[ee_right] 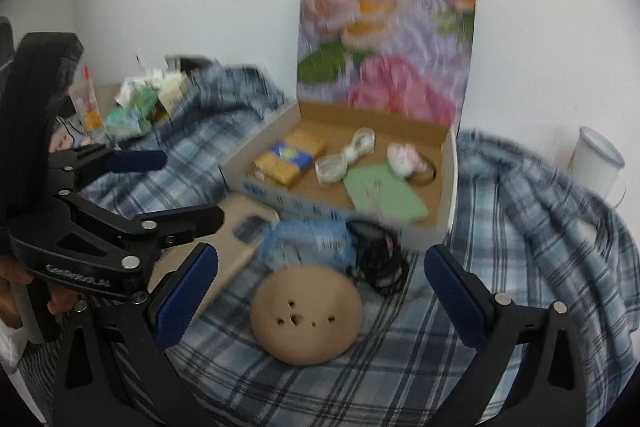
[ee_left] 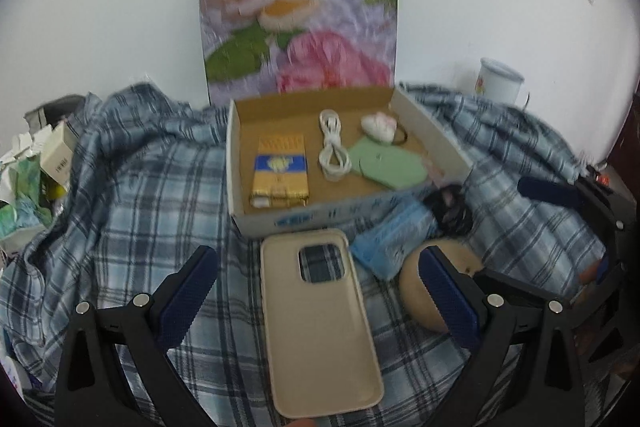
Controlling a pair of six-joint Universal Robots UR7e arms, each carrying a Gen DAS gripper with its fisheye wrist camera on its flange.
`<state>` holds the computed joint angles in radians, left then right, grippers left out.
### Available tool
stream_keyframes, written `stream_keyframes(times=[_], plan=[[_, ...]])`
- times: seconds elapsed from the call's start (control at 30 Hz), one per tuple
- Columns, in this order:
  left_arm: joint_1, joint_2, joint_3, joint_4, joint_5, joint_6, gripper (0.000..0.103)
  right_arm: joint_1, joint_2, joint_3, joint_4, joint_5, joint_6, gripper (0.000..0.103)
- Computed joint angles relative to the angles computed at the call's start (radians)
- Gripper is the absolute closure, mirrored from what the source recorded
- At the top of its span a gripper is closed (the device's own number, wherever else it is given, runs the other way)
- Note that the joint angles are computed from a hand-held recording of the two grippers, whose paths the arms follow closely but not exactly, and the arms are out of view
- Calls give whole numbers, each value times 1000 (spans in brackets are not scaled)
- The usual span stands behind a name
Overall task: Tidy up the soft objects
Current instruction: 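Grasp the beige phone case with the left tool while the right tool grasps the tan wooden disc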
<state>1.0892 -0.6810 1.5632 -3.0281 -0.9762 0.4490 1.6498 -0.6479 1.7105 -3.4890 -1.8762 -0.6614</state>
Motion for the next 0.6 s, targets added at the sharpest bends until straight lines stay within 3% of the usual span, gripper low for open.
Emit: stream_keyframes(times=[0.17, 0.33, 0.4, 0.47, 0.6], plan=[[15, 19, -24, 63, 28, -26, 2, -6, 21, -28, 63, -33, -16, 0], [27, 24, -38, 110, 13, -47, 2, -25, 15, -38, 138, -10, 9, 0], [32, 26, -46, 139, 4, -51, 2, -28, 17, -44, 163, -14, 8, 4], [33, 32, -50, 157, 13, -52, 2, -27, 19, -48, 188, -20, -6, 15], [35, 47, -64, 181, 40, -56, 2, -34, 21, -64, 261, -27, 12, 17]])
